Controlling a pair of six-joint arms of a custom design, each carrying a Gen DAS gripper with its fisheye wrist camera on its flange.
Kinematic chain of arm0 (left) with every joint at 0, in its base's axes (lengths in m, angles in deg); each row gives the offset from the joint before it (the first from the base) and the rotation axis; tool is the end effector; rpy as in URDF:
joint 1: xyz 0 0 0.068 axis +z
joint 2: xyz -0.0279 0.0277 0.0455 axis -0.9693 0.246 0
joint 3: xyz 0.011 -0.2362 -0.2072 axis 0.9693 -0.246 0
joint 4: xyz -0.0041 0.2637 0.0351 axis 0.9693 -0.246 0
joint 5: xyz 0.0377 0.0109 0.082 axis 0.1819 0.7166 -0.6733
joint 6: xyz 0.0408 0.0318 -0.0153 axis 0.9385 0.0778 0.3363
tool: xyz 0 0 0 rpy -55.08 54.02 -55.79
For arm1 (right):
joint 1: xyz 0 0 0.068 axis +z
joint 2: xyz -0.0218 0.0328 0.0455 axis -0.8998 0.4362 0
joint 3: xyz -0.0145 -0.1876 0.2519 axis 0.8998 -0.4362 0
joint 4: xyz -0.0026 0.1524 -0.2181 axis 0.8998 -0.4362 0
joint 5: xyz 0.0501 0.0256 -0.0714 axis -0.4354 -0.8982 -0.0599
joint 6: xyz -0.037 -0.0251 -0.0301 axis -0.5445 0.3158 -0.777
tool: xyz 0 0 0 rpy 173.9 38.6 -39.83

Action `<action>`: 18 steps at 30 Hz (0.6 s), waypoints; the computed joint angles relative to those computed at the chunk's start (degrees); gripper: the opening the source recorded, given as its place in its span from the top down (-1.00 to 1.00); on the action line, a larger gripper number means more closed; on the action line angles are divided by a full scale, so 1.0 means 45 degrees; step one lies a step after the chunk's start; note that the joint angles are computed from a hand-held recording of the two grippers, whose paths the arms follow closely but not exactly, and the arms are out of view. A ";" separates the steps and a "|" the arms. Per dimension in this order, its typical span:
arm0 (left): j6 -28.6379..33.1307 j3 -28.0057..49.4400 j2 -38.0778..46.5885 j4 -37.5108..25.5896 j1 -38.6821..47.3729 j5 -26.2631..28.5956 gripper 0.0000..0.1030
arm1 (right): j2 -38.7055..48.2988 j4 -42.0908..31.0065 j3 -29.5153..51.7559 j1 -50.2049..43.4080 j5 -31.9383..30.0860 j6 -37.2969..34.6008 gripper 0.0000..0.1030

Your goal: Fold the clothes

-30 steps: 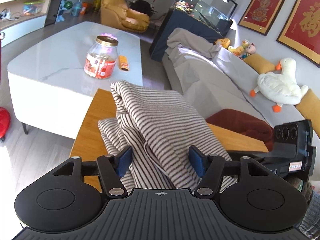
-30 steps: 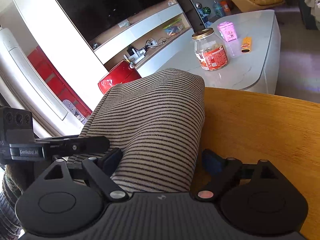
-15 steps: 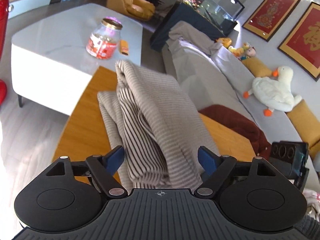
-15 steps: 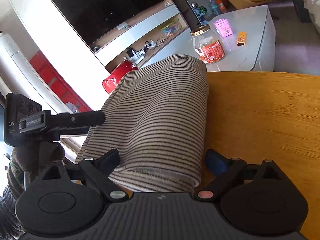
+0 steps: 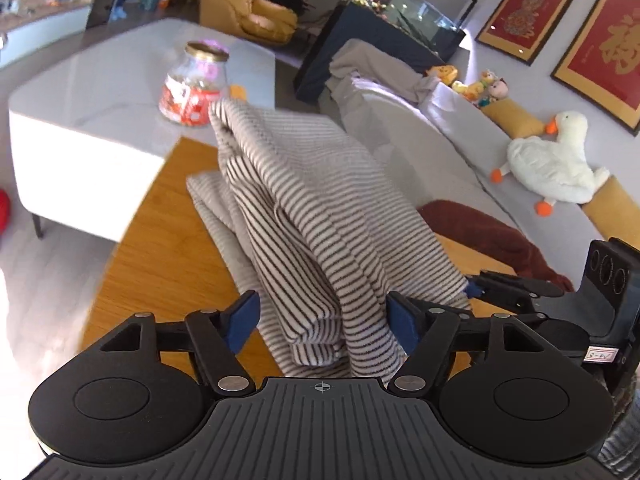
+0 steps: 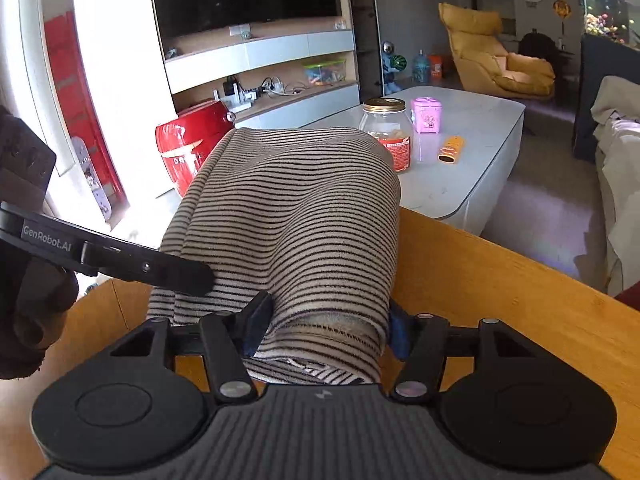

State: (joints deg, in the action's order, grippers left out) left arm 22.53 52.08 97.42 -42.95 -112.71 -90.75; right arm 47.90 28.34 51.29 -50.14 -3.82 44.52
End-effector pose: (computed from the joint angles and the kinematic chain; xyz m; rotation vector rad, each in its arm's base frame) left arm 0.1121 -0.0635 0.1395 -0.5448 2.1346 -0.3240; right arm 0.2812 0.0950 0.1208 -1.1780 2.0175 0.7769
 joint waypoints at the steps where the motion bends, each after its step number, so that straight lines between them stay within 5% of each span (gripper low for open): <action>1: -0.0145 0.0534 -0.0712 -0.1452 -0.0780 -0.1207 -0.44 | -0.0019 0.0087 -0.0038 0.0016 0.0029 0.0062 -0.14; 4: 0.0683 0.1580 -0.1714 -0.2643 -0.1668 -0.2844 -0.52 | -0.0288 0.1038 -0.0586 0.0394 0.0579 -0.0082 -0.14; 8: 0.2727 0.1534 0.0730 0.0966 0.1408 0.0357 -0.63 | -0.0761 0.1953 -0.1301 0.0968 0.1138 -0.0351 -0.14; 11: 0.3055 0.1474 0.3321 0.2892 0.2907 0.1543 -0.48 | -0.1092 0.1661 -0.1510 0.0969 0.0871 -0.0546 -0.18; 13: 0.3348 0.0971 0.3601 0.3902 0.3383 0.2050 -0.46 | -0.1553 0.0969 -0.1504 0.0368 -0.0101 -0.0848 -0.39; 15: 0.3580 0.0519 0.3293 0.4389 0.3842 0.2717 -0.46 | -0.1855 -0.0029 -0.1170 -0.0588 -0.1632 -0.0924 -0.86; 18: 0.3741 0.0266 0.3246 0.4741 0.4261 0.3255 -0.46 | -0.0844 -0.1833 0.0431 -0.1311 -0.3436 0.0555 -0.95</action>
